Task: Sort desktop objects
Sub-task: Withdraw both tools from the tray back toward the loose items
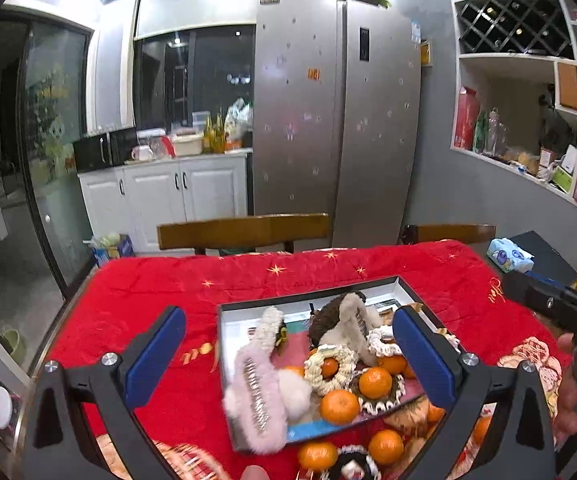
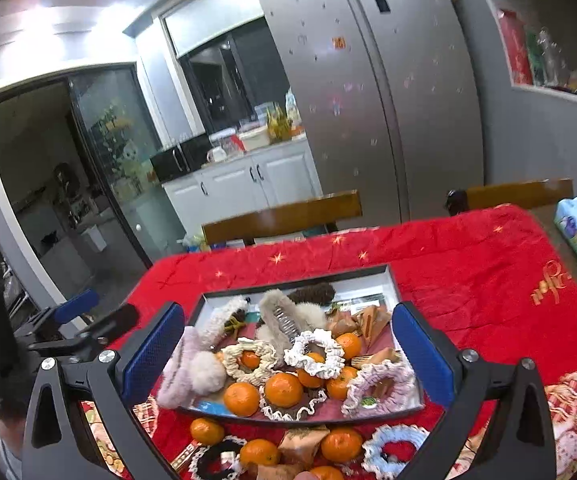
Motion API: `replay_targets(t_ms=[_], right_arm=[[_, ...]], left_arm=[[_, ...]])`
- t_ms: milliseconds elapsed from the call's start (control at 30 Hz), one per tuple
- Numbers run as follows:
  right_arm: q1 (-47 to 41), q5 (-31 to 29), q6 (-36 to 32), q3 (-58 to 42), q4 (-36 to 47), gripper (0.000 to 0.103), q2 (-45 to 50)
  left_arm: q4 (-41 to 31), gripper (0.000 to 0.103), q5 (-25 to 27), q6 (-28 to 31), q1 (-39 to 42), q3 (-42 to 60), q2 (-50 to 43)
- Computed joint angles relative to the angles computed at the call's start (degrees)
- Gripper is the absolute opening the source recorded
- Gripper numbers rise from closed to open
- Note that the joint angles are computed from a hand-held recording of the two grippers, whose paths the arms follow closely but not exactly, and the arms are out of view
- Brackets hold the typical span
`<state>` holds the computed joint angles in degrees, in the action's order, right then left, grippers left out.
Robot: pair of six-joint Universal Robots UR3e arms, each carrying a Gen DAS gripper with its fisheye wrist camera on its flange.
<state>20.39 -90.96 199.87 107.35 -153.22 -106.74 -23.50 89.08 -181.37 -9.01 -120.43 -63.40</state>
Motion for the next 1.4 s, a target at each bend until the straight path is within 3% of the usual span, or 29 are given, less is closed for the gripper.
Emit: replay_targets(t_ms=[200, 333, 400, 467, 533, 667, 800, 900, 1100, 1400], right_arm=[[6.0, -8.0, 1.5, 2.4, 2.8, 0.103, -8.0], [15.4, -17.8, 3.9, 4.5, 3.1, 0.103, -10.9], [22.1, -24.7, 5.6, 5.7, 2.2, 0.103, -10.7], [29.9, -33.0, 7.5, 6.5, 1.7, 0.103, -9.7], [35.2, -38.8, 9.5, 6.4, 2.8, 0.103, -8.7], [40.6, -43.1, 11.6, 5.9, 4.4, 0.103, -7.8], [44.2, -45.9, 14.3, 6.3, 4.5, 0.103, -7.3], [44.4, -45.2, 15.6, 7.4, 4.7, 0.103, -7.8], [41.7, -40.7, 16.1, 10.8, 4.7, 0.103, -10.0], [34.4, -31.6, 12.4, 14.5, 0.2, 0.103, -10.2]], left_arm=[[-11.8, 0.103, 0.3, 0.4, 1.7, -4.2, 18.1], [-21.2, 0.103, 3.2, -1.1, -1.0, -8.5, 31.0], [-21.8, 0.103, 9.7, -3.3, -8.1, -10.5, 32.5], [-20.2, 0.103, 19.7, -7.1, -18.4, -12.3, 30.9], [-21.3, 0.103, 25.0, -9.9, -24.0, -13.0, 30.4], [-25.0, 0.103, 23.9, -12.8, -24.9, -14.1, 34.4], [-22.8, 0.103, 29.3, -17.4, -32.2, -15.1, 31.0], [-22.4, 0.103, 28.7, -18.7, -32.6, -16.1, 30.6], [-22.8, 0.103, 20.6, -15.1, -24.3, -19.3, 33.3], [-23.6, 0.103, 7.4, -5.7, -9.3, -23.8, 37.0]])
